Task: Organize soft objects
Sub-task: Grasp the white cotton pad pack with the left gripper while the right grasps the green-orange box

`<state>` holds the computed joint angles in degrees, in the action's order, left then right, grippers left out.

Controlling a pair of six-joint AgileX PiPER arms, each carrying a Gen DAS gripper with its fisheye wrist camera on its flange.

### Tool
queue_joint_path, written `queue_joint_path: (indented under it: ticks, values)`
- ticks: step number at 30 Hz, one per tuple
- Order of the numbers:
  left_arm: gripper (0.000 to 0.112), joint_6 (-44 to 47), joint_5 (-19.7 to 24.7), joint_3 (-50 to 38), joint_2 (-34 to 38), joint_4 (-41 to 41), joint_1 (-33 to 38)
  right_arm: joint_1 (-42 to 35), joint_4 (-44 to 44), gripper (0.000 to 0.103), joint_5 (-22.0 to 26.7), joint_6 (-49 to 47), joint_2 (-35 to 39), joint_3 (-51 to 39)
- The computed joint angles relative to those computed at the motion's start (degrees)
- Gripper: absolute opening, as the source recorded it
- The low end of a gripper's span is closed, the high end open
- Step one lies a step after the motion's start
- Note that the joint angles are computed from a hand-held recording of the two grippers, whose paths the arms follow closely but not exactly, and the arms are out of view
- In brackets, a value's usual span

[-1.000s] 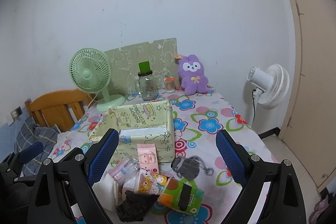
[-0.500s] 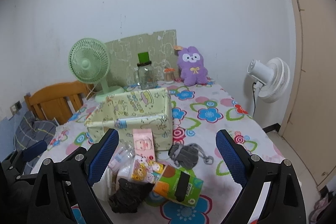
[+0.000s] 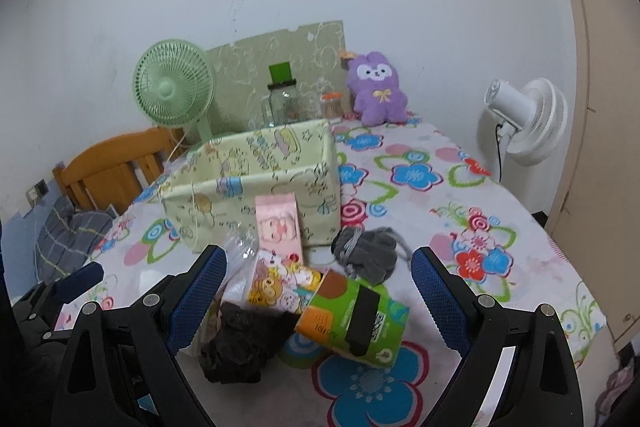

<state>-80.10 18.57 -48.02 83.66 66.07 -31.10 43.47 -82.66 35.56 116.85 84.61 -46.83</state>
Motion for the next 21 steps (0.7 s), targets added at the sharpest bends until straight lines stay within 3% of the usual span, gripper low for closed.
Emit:
queue_joint_path:
  ticks: [8,13,21]
  values:
    - [0.101,-2.11,-0.68,0.62,3.34,1.16,0.94,-0.09,-0.02,0.095,-1.03,0.79,3.57,-0.35]
    - [0.101,1.61,-1.63,0.83,5.61,-3.81,2.16,0.87,-0.21,0.095,0.38,2.08,6.59,-0.66]
    - [0.094,0.82,-2.76,1.03,7.34,-3.96,3.39,0.32,0.57,0.095,-0.96,0.79,9.29,-2.22]
